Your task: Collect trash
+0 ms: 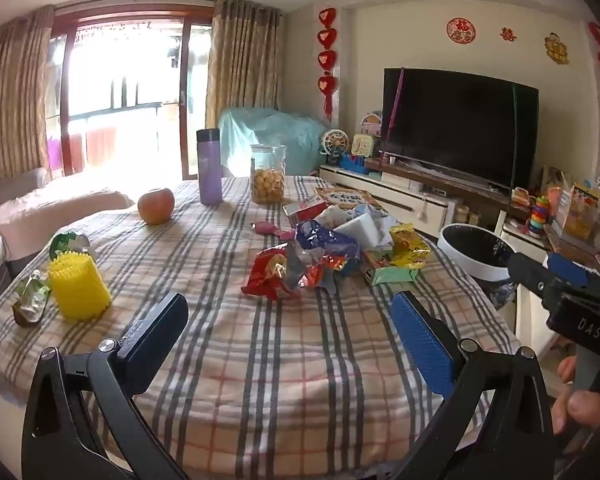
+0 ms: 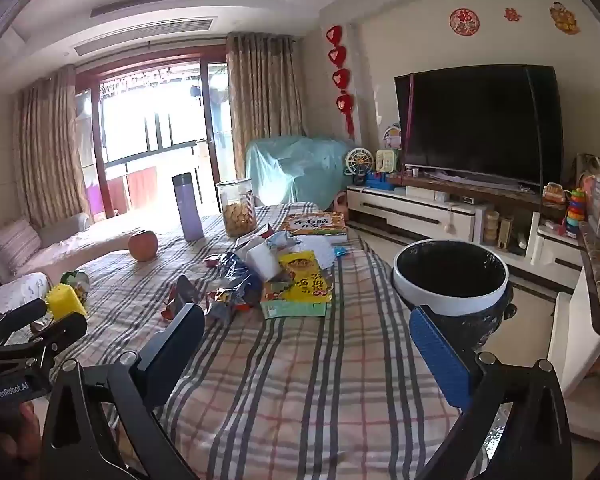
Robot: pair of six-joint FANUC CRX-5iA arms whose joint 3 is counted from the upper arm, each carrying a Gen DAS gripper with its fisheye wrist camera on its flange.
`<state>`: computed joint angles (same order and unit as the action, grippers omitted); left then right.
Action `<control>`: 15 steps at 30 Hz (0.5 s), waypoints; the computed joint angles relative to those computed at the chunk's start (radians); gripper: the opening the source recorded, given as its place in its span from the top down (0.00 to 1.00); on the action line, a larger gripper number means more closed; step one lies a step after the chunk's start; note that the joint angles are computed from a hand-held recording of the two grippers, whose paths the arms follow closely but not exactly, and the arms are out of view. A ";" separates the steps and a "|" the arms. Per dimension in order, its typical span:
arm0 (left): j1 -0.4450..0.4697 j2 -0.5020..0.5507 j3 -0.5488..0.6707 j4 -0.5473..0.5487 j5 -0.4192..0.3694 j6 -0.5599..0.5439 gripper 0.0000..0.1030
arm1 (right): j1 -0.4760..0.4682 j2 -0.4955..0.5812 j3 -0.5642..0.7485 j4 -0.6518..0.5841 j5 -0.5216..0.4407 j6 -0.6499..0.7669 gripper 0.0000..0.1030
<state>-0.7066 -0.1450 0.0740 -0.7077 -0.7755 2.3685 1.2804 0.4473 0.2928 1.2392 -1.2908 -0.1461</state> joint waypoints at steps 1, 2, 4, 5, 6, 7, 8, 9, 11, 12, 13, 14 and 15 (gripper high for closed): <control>-0.008 -0.002 0.001 -0.014 -0.010 0.017 0.00 | -0.002 -0.001 -0.006 0.014 0.003 -0.021 0.00; -0.011 -0.005 -0.001 -0.018 -0.015 0.024 0.00 | -0.001 0.002 -0.001 0.013 -0.005 -0.017 0.00; -0.003 -0.020 -0.008 0.021 -0.005 -0.019 0.00 | -0.001 0.002 0.000 0.011 -0.009 -0.017 0.00; 0.005 -0.016 -0.001 0.037 -0.009 -0.031 0.00 | 0.000 0.002 0.001 0.011 -0.013 -0.019 0.00; 0.004 -0.019 -0.002 0.036 -0.013 -0.028 0.00 | 0.004 0.013 0.008 0.013 -0.017 -0.023 0.00; 0.030 -0.015 -0.014 0.069 0.015 -0.056 0.00 | 0.006 0.015 0.008 0.016 -0.020 -0.026 0.00; 0.032 -0.015 -0.015 0.072 0.016 -0.056 0.00 | 0.009 0.017 0.010 0.016 -0.026 -0.027 0.00; 0.033 -0.016 -0.015 0.071 0.016 -0.054 0.00 | 0.003 0.007 0.006 -0.001 -0.007 -0.021 0.00; 0.036 -0.016 -0.016 0.076 0.019 -0.059 0.00 | 0.006 0.007 0.004 0.002 -0.010 -0.022 0.00; 0.026 -0.014 -0.013 0.059 0.012 -0.045 0.00 | 0.007 0.006 0.002 0.004 -0.012 -0.023 0.00; 0.027 -0.016 -0.016 0.060 0.014 -0.045 0.00 | 0.002 0.010 0.010 -0.002 -0.002 -0.012 0.00; 0.031 -0.016 -0.017 0.067 0.015 -0.052 0.00 | 0.003 0.011 0.011 -0.002 -0.004 -0.012 0.00; 0.033 -0.018 -0.020 0.072 0.017 -0.056 0.00 | 0.003 0.011 0.010 -0.002 -0.004 -0.011 0.00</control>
<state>-0.6731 -0.1635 0.0536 -0.6359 -0.7580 2.3126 1.2836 0.4580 0.3028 1.2375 -1.2952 -0.1575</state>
